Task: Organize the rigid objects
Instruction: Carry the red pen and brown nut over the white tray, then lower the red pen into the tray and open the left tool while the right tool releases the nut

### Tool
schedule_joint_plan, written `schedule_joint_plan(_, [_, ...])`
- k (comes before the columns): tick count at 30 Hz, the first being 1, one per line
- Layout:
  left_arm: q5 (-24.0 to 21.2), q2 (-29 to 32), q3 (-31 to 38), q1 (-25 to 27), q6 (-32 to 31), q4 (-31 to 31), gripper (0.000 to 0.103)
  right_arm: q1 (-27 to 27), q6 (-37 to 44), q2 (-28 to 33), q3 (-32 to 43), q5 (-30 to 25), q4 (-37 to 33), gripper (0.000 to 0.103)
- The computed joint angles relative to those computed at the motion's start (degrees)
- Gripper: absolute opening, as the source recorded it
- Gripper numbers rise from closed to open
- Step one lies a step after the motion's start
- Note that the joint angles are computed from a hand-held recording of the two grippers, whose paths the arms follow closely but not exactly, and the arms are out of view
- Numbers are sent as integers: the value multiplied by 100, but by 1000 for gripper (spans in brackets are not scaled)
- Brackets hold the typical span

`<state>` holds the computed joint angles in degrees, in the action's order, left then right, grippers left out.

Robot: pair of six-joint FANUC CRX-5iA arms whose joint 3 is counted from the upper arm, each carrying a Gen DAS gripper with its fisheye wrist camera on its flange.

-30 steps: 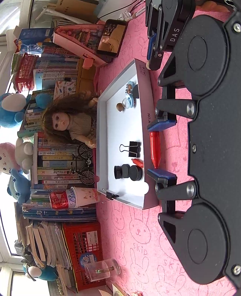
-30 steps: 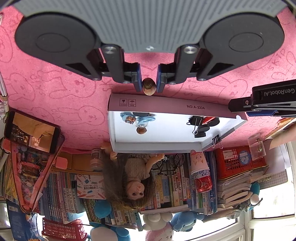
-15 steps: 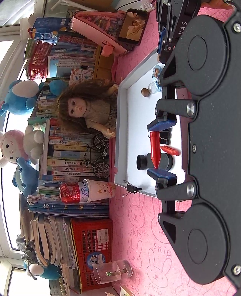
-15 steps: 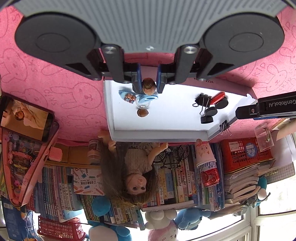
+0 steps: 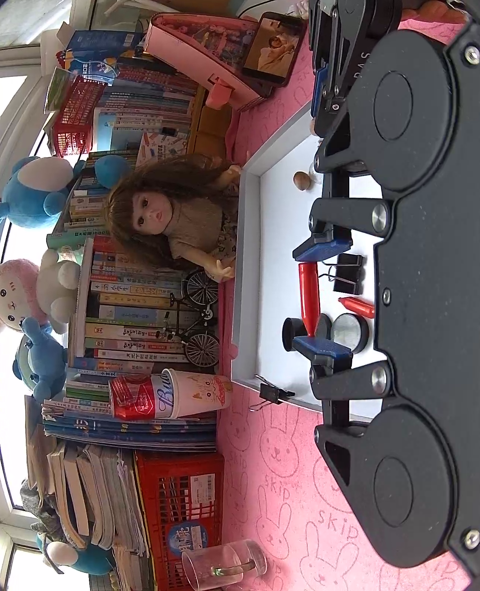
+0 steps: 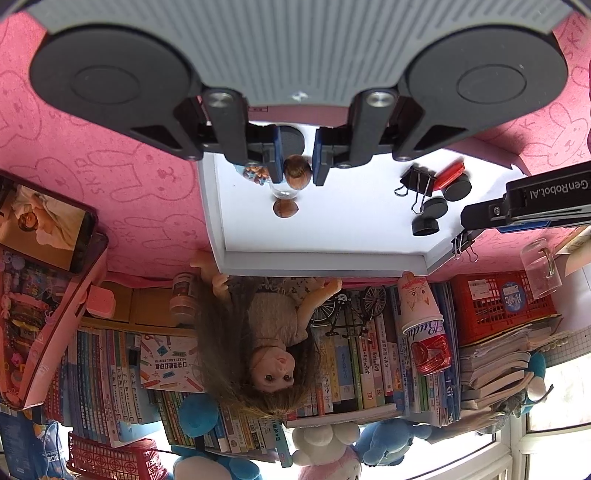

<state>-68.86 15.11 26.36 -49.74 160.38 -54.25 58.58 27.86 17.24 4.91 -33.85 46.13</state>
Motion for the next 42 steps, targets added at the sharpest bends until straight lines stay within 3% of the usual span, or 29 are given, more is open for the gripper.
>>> schedule_joint_plan(9, [736, 146, 380, 1107, -1024, 1431, 42, -279, 1670, 833, 1904, -850, -1903, 21])
schedule_joint_plan(11, [828, 206, 439, 1300, -1008, 1729, 42, -373, 1958, 1115, 2479, -1150, -2286, 21])
schedule_joint_plan(16, [965, 323, 486, 1613, -1280, 2304, 42, -527, 2085, 1623, 3432, -1671, -2729, 21])
schedule_joint_plan(21, [919, 492, 620, 1732, -1540, 2448, 42, -607, 2393, 1953, 4038, -2100, -3117, 21])
schedule_joint_plan(42, [726, 795, 710, 1800, -1605, 2355, 42, -685, 2531, 2286, 4403, -2263, -3192, 21])
